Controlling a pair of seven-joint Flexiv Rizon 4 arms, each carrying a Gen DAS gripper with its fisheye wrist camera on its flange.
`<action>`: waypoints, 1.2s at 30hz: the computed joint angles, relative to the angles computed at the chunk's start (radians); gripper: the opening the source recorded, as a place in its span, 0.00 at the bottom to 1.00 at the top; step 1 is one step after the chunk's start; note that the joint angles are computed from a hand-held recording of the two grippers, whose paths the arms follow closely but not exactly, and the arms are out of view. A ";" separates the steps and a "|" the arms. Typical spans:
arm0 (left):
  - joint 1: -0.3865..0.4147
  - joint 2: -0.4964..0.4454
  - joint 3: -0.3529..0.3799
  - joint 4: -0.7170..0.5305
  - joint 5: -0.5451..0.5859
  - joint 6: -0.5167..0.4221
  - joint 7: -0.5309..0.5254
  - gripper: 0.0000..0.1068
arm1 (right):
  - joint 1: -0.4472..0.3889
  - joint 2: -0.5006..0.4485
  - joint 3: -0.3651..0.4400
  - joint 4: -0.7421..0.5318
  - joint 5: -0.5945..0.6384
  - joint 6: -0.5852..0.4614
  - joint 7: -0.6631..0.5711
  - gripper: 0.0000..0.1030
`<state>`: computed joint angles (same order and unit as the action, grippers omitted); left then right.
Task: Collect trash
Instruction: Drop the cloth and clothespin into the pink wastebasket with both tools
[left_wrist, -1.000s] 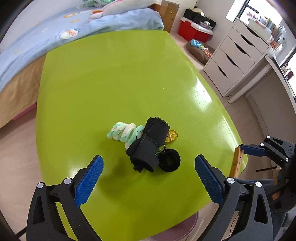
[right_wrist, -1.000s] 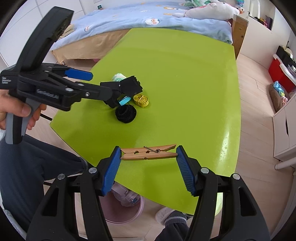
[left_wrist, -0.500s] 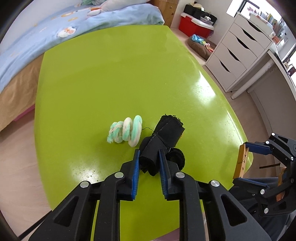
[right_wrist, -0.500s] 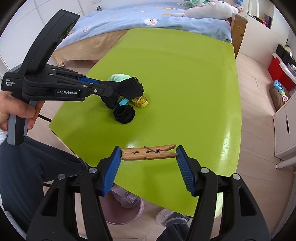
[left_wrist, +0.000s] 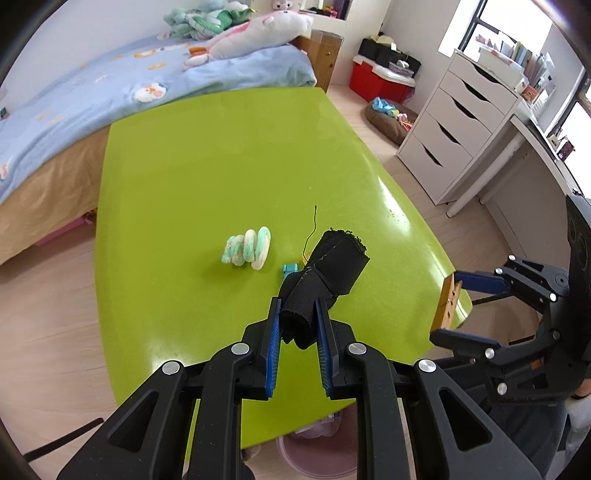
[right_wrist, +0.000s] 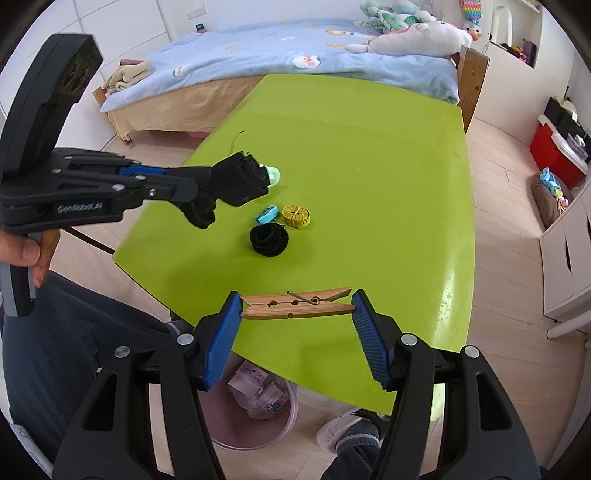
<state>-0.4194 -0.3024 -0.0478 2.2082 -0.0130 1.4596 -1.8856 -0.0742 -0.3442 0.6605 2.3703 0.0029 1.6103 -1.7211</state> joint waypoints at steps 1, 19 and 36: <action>-0.009 0.014 0.007 0.013 0.007 0.003 -0.011 0.17 | -0.009 0.009 0.013 0.006 0.006 0.003 -0.001 0.59; -0.109 0.216 0.029 0.103 0.451 -0.054 -0.478 0.17 | -0.278 0.200 0.402 0.114 0.346 -0.011 -0.204 0.59; -0.044 0.286 -0.086 0.202 0.499 -0.045 -0.597 0.17 | -0.306 0.266 0.503 0.078 0.751 -0.142 -0.500 0.87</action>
